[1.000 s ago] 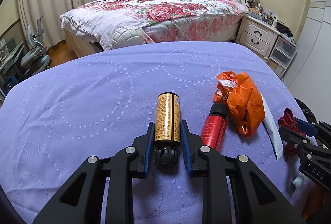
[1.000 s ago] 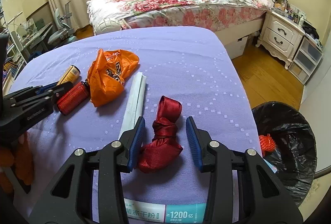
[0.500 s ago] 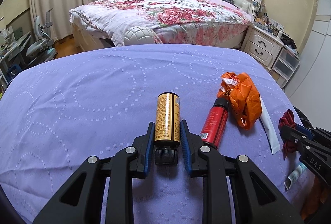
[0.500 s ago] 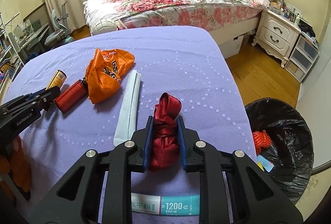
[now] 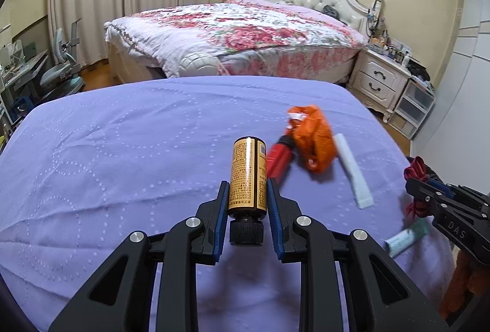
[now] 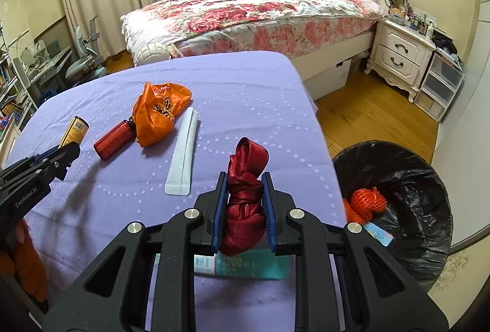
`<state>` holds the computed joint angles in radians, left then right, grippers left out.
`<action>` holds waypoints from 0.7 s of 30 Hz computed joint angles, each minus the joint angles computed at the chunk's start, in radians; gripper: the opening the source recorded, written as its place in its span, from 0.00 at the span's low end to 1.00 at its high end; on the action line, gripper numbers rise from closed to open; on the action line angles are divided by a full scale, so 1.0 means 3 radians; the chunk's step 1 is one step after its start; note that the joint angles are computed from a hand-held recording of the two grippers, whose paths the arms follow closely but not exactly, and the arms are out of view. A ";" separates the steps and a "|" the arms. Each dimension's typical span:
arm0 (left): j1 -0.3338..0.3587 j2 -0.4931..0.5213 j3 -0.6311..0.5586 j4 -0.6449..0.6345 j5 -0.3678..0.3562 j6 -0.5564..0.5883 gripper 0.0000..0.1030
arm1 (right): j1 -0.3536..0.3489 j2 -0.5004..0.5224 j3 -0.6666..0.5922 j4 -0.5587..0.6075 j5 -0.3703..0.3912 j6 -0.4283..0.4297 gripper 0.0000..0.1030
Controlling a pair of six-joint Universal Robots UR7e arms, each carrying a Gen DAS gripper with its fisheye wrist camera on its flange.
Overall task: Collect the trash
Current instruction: 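Carry the ribbon and gold bottle over the bin and open both tools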
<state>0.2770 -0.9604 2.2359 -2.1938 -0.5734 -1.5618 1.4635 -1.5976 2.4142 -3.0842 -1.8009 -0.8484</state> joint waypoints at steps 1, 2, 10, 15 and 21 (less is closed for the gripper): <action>-0.0022 0.0026 -0.0019 -0.0030 0.0004 0.0028 0.25 | -0.0015 -0.0040 0.0009 0.0007 0.0018 -0.0009 0.21; -0.0041 0.0055 -0.0043 -0.0057 0.0012 0.0060 0.25 | -0.0034 -0.0084 0.0019 0.0013 0.0038 -0.0020 0.21; -0.0116 0.0373 -0.0292 -0.0426 0.0063 0.0510 0.25 | -0.0241 -0.0395 0.0024 0.0099 0.0186 -0.0086 0.21; -0.0081 0.0634 -0.0528 -0.0689 0.0062 0.0915 0.25 | -0.0418 -0.0509 -0.0020 0.0126 0.0261 -0.0117 0.21; -0.0022 0.0945 -0.0821 -0.0941 0.0051 0.1325 0.25 | -0.0650 -0.0620 -0.0100 0.0170 0.0376 -0.0097 0.21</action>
<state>0.2704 -0.6769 1.9895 -2.4761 -0.5580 -1.1643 1.2686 -1.7835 2.3842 -3.0332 -1.6881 -0.8775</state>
